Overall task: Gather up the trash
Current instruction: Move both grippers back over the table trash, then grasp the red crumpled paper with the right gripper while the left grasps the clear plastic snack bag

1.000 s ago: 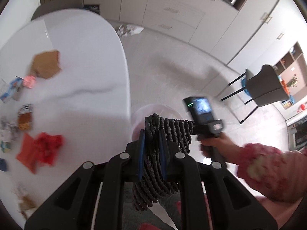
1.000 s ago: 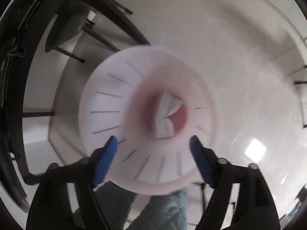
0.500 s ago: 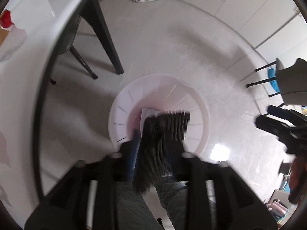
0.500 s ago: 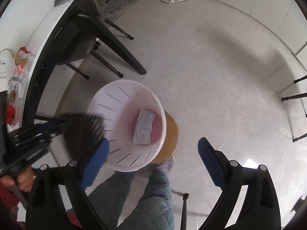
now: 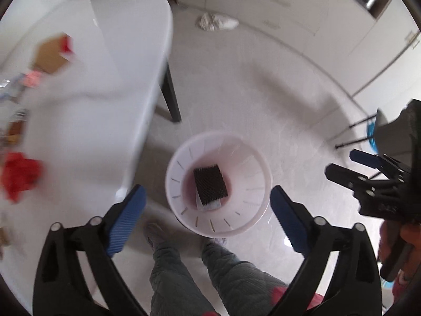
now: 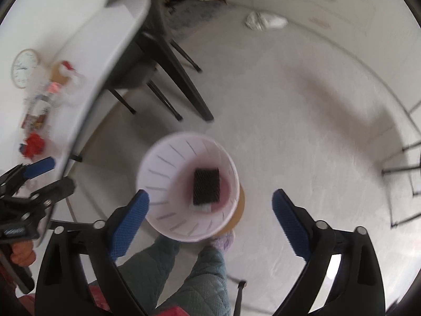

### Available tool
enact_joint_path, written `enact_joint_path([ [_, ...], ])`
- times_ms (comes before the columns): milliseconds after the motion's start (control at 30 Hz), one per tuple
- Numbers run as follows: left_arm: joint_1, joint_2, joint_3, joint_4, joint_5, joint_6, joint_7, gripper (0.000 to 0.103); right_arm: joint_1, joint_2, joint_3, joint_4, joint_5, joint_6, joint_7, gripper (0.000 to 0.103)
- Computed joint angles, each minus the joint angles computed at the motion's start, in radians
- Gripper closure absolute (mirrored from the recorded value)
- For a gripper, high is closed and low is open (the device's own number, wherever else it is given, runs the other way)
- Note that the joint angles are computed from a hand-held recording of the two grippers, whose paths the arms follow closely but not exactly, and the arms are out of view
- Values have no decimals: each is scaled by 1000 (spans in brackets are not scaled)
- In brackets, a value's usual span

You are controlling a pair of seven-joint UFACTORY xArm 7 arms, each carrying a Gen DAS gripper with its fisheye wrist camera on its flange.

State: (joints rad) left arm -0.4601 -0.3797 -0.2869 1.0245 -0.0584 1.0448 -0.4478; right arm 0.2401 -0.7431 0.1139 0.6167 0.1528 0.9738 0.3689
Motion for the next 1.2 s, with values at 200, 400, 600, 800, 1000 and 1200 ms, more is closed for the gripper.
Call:
enact_joint_path([
  [200,69,-149,5,117,81,142,-36,8,26,59,48,208,-46,-17,-44,3],
  [400,184,-297,14,119,148,225,-79,8,81,195,88,378,-53,-94,-114,3],
  [600,299,-436,75,49,212,300,-34,8,153,348,143,520,-65,-134,-173,3],
  [800,385,-531,140,-43,252,331,54,8,227,514,185,639,-71,-152,-195,3],
  [1000,424,-601,243,-144,266,324,248,8,299,730,202,779,-96,-129,-186,3],
  [1200,431,-608,343,-204,234,312,482,8,377,921,178,928,-212,-70,-92,3],
])
